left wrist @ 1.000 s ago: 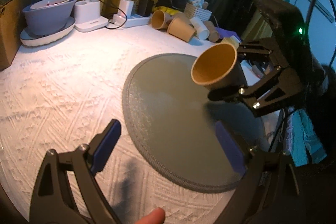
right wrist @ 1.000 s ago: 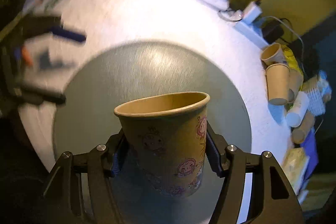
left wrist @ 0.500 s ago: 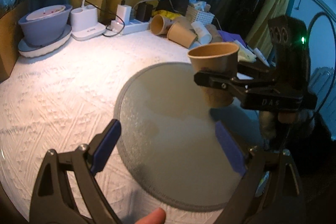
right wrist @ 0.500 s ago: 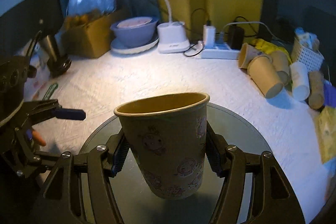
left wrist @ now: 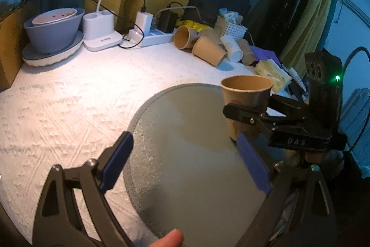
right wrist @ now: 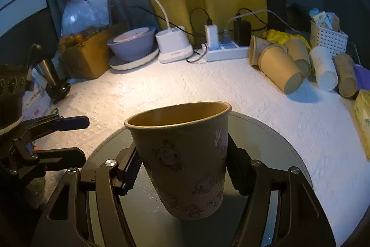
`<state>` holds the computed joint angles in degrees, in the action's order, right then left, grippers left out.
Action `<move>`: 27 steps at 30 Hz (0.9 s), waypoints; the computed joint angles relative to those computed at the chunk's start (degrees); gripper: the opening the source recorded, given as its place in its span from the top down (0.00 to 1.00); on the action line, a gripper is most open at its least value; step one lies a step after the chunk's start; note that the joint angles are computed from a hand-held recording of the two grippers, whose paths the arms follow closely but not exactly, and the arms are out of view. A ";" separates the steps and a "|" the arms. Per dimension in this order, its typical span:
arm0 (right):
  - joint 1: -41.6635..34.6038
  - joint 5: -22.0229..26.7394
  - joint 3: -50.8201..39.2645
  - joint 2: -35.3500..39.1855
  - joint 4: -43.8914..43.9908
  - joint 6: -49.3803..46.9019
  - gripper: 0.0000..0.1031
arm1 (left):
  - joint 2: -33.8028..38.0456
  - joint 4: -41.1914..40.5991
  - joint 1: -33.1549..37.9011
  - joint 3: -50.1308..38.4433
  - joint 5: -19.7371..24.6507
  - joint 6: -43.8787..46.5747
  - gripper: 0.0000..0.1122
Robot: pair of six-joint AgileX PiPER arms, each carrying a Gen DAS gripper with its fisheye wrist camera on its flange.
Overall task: Flip cup upright
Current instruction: 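Turn the cup rim-up and lower it onto the grey mat, then open the right gripper and withdraw it from the upright cup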
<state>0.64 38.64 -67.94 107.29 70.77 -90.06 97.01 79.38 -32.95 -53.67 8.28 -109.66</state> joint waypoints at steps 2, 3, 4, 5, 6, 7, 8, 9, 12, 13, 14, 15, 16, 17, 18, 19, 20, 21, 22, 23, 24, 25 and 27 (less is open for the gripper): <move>-0.48 -0.07 0.36 0.10 0.27 -0.04 0.34 | 0.61 -1.28 0.01 -0.63 -0.25 1.30 0.18; -0.75 -0.06 0.68 0.07 0.65 -0.23 0.34 | 0.88 -2.08 0.09 -0.87 -0.53 2.20 0.18; -0.89 -0.16 0.92 0.06 0.81 -0.21 0.34 | 1.03 -2.55 0.03 -1.06 -0.53 2.67 0.18; -0.97 -0.30 1.10 0.00 0.94 -0.19 0.34 | 1.20 -3.00 0.03 -1.20 -0.72 3.21 0.18; -1.29 -0.36 1.59 -0.16 1.32 -0.49 0.34 | 1.34 -3.29 0.00 -1.34 -0.83 3.51 0.18; -1.57 -0.18 1.69 -0.26 1.47 -0.30 0.34 | 1.47 -3.50 -0.01 -1.46 -0.98 3.77 0.18; -1.78 -0.14 1.82 -0.37 1.70 -0.46 0.34 | 1.60 -3.95 -0.03 -1.59 -1.15 4.26 0.18; -2.02 -0.38 2.25 -0.67 1.95 -0.78 0.34 | 1.66 -4.26 -0.05 -1.65 -1.28 4.64 0.18; -1.87 -1.28 2.43 -1.17 0.52 0.58 0.34 | 1.65 -4.56 -0.40 -1.71 -1.35 5.06 0.18; -1.69 -1.78 2.58 -1.46 0.02 1.01 0.34 | 1.68 -4.73 -0.48 -1.79 -1.32 5.22 0.18; -1.57 -2.24 2.80 -1.73 -0.41 1.25 0.33 | 1.60 -4.72 -0.61 -1.75 -1.31 5.26 0.18; -1.38 -3.12 3.33 -2.17 -0.74 1.21 0.31 | 1.47 -5.18 -0.67 -1.66 -1.33 5.77 0.18; -1.16 -3.82 3.59 -2.40 -1.11 1.44 0.29 | 1.40 -6.26 -0.88 -1.66 -1.26 6.87 0.18; -0.89 -4.87 4.01 -2.72 -1.74 1.82 0.26 | 1.30 -6.63 -1.04 -1.58 -1.28 7.28 0.18; -0.69 -5.56 4.28 -2.93 -2.23 2.21 0.26 | 1.23 -7.25 -1.27 -1.56 -1.22 7.93 0.18; -0.62 -6.18 4.60 -3.19 -2.80 2.68 0.26 | 1.11 -7.46 -1.53 -1.48 -1.12 8.17 0.18; -0.62 -6.51 4.86 -3.45 -3.28 3.11 0.26 | 0.91 -7.46 -1.86 -1.36 -0.96 8.17 0.18; -0.70 -6.82 5.30 -3.81 -3.42 3.15 0.26 | 0.58 -6.61 -2.20 -1.07 -0.87 7.31 0.18; -0.71 -7.17 5.65 -4.18 -3.63 3.36 0.26 | 0.44 -5.87 -2.42 -0.98 -0.71 6.48 0.18; -0.82 -7.50 6.19 -4.65 -3.75 3.39 0.26 | 0.09 -4.47 -2.77 -0.69 -0.49 4.99 0.18; -0.88 -7.73 6.58 -5.05 -3.91 3.55 0.26 | -0.25 -2.77 -3.04 -0.35 -0.33 3.23 0.18; -1.02 -7.98 7.19 -5.61 -3.77 3.38 0.26 | -0.51 -1.41 -3.23 -0.11 -0.21 1.85 0.18; -1.11 -8.48 8.23 -6.55 -3.56 3.26 0.26 | -1.19 1.69 -3.82 0.62 0.22 -1.34 0.18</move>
<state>-0.47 30.16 -59.72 100.74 67.21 -86.80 95.82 81.07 -36.77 -53.05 8.50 -111.00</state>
